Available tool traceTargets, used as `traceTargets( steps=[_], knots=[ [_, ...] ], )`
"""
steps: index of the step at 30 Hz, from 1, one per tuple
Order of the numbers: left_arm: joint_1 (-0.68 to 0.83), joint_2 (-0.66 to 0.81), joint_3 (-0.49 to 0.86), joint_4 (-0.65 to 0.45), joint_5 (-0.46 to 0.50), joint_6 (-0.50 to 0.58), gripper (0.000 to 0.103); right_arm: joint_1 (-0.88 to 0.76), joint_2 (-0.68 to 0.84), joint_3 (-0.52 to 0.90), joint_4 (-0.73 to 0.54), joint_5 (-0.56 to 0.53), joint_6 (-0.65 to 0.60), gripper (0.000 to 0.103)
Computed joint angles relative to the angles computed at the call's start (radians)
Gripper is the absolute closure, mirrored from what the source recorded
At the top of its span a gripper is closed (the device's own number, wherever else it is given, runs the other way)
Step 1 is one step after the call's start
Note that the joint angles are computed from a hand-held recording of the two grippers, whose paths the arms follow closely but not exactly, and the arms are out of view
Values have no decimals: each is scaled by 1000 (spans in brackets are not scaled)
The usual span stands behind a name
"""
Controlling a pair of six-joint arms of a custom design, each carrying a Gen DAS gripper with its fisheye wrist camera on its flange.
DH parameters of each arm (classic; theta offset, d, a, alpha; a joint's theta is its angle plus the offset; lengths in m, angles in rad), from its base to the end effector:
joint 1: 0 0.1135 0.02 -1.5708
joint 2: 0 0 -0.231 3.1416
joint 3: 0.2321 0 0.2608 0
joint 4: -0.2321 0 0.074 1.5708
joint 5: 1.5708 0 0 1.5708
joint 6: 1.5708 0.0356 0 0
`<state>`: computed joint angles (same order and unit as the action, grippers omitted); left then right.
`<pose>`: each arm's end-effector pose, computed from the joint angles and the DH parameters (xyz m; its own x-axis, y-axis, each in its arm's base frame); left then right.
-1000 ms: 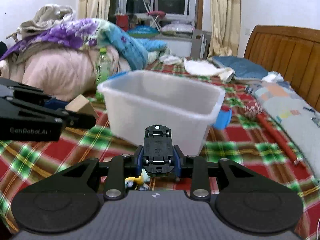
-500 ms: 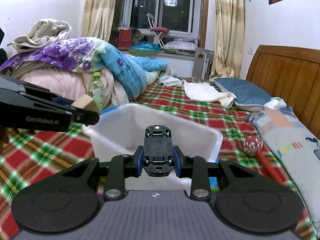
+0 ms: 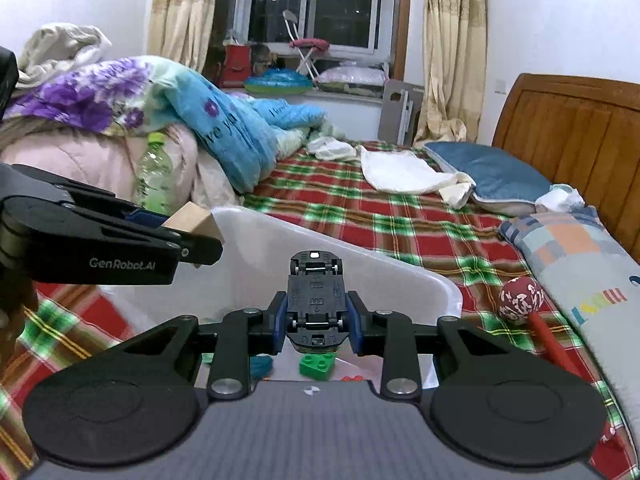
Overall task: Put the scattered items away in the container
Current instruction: 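Carry the car and cube over the bin and open both tools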
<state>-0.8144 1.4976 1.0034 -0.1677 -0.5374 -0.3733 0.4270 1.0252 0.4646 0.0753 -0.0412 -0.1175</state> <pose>0.2449 -0.2330 0.2120 -0.5195 0.0941 -0.8492 0.1699 0.9854 0.0053 0.2214 0.1023 0.1757 -0.3693 -0.2967 -0.8807 -0.4936 0.8655 -0.0846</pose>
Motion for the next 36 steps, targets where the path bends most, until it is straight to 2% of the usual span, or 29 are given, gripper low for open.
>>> traceTargets(
  steps=[10, 11, 12, 13, 14, 17, 22, 28, 29, 31, 36],
  knots=[
    [43, 65, -8, 47, 41, 6, 68, -52, 206, 73, 52, -37, 6, 69],
    [43, 64, -8, 45, 37, 2, 58, -55, 214, 76, 50, -44, 16, 68],
    [40, 57, -14, 45, 32, -2, 46, -58, 218, 79, 43, -51, 24, 61],
    [33, 46, -23, 48, 21, -3, 40, -58, 214, 76, 38, -54, 28, 52],
    [23, 38, -30, 53, 4, -1, 32, -55, 205, 69, 40, -51, 29, 52],
    [-9, 2, -50, 39, -38, -1, 32, -46, 169, 58, 19, -37, 29, 52],
    [-78, -117, -122, -23, -100, -53, 32, -26, 42, 18, -55, -21, 41, 49],
    [-223, -257, -208, -137, -203, -181, 32, 36, -203, -67, -195, 37, 51, 41],
    [-257, -265, -216, -168, -244, -212, 32, 47, -250, -85, -219, 49, 57, 39],
    [-320, -269, -226, -235, -302, -282, 32, 63, -345, -117, -283, 50, 78, 28],
    [-463, -268, -261, -367, -336, -494, 32, 138, -589, -208, -439, 115, 114, 26]
  ],
)
